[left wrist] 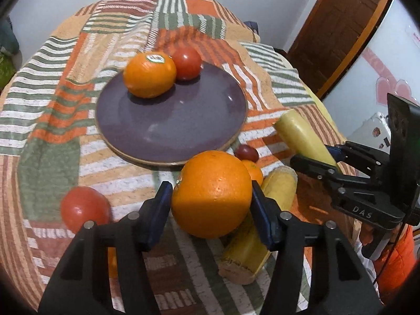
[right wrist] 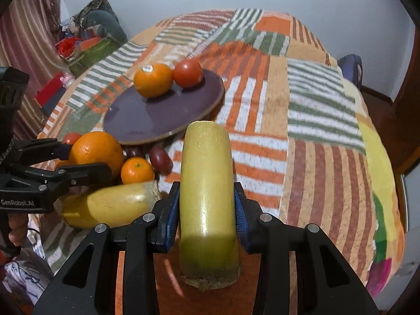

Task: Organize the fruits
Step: 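Grasp a large orange with the left tool while the right tool grasps a yellow cylindrical vegetable, then lower the orange onto the plate with the left tool while the right tool lays the yellow vegetable there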

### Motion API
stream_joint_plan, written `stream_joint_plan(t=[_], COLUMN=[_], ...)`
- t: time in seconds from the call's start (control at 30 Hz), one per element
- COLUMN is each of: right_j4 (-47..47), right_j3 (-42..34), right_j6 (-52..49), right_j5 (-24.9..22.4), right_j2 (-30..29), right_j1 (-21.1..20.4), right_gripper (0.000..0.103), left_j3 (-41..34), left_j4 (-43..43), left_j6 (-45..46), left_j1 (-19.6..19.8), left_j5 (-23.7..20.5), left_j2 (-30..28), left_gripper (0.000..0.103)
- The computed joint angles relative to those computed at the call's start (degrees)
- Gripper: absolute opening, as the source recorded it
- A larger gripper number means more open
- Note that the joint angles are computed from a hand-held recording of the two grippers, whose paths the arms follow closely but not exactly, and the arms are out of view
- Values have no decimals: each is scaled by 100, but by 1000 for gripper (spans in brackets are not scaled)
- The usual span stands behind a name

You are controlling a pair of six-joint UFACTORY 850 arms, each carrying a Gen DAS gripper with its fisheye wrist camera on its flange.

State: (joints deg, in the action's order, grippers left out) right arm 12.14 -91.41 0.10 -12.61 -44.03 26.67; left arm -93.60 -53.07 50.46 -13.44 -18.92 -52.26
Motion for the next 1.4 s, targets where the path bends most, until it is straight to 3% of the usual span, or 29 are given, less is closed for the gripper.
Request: stream_joint_plan(t=[0.4, 0.63, 0.87, 1.07, 1.4], right_j4=[92, 103, -196, -468, -744], right_j3=[-773, -1796, -3255, -4025, -4617], right_j6=[-151, -8, 485, 931, 1207], right_j5=[35, -377, -1409, -2075, -2502], right_j2=[-262, -866, -1777, -2267, -2628], right_j1=[71, 144, 200, 206, 200], right_gripper=[34, 34, 34, 34, 34], left_j3=[-52, -454, -1019, -1588, -2439], left_j4=[-428, 376, 1322, 1750, 2444], left_j6=[318, -453, -1380, -1818, -2541], left_j1=[238, 279, 341, 384, 397], left_j5=[469, 549, 317, -60, -584], left_j2=[193, -14, -383, -784, -1361], left_gripper=[58, 58, 58, 58, 58])
